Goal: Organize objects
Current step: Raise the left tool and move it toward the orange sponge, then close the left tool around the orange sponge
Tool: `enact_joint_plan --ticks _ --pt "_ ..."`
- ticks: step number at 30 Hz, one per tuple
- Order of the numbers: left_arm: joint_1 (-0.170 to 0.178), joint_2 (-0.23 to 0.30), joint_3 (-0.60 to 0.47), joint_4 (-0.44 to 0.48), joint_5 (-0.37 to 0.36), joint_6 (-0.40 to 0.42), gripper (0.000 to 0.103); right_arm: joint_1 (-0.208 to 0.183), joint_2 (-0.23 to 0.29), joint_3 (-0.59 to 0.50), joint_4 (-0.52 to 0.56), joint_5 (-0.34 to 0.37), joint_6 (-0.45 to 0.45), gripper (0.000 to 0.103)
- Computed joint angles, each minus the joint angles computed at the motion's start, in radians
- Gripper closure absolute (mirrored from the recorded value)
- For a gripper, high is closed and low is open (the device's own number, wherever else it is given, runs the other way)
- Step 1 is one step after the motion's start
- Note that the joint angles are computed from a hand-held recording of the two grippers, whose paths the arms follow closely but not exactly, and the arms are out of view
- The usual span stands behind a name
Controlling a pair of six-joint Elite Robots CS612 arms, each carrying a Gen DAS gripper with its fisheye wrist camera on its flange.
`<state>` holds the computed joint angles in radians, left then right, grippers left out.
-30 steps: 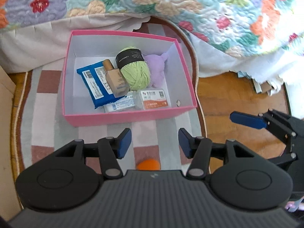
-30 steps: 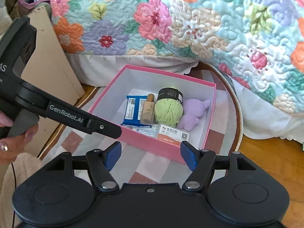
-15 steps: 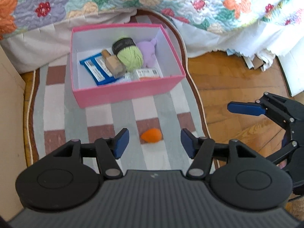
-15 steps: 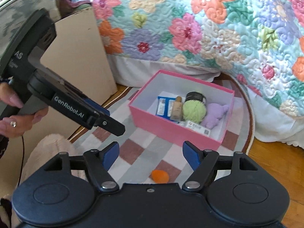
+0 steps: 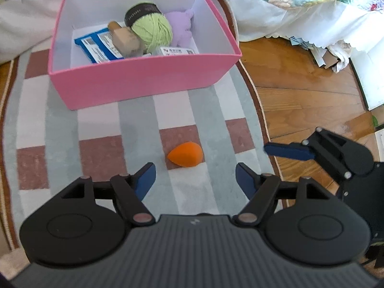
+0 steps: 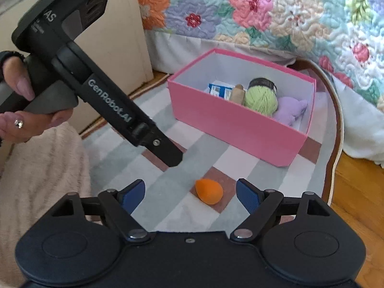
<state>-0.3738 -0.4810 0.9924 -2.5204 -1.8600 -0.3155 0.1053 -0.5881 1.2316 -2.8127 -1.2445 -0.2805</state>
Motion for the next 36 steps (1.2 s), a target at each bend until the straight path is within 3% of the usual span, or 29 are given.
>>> enact_joint_plan --ticks 10,15,20,23,26,28,31,36 --pt "-0.002 0.115 -0.108 -0.032 -0.05 -0.036 0.04 0.014 0.096 -0.073 -0.007 -0.108 0.119 0.022" --pt "0.0 0.15 -0.133 -0.042 -0.067 -0.101 0.048 0.013 0.133 -0.089 -0.049 -0.072 0.135 0.022" --pt "-0.006 0.15 -0.111 -0.067 0.004 -0.136 0.048 0.027 0.161 -0.113 -0.057 -0.107 0.133 0.025" --pt "0.001 0.162 -0.112 -0.104 -0.033 -0.181 0.05 0.034 0.176 -0.128 -0.067 -0.139 0.181 0.028" --pt "0.01 0.175 -0.117 -0.141 -0.085 -0.22 0.06 0.041 0.188 -0.136 -0.095 -0.18 0.201 0.036" --pt "0.011 0.174 -0.11 -0.158 -0.085 -0.229 0.063 0.048 0.193 -0.139 -0.108 -0.218 0.168 0.048" --pt "0.011 0.162 -0.085 -0.184 -0.089 -0.229 0.063 0.041 0.185 -0.123 -0.121 -0.182 0.203 0.058" --pt "0.004 0.114 -0.016 -0.212 -0.084 -0.201 0.064 0.037 0.149 -0.073 -0.137 -0.156 0.185 0.059"
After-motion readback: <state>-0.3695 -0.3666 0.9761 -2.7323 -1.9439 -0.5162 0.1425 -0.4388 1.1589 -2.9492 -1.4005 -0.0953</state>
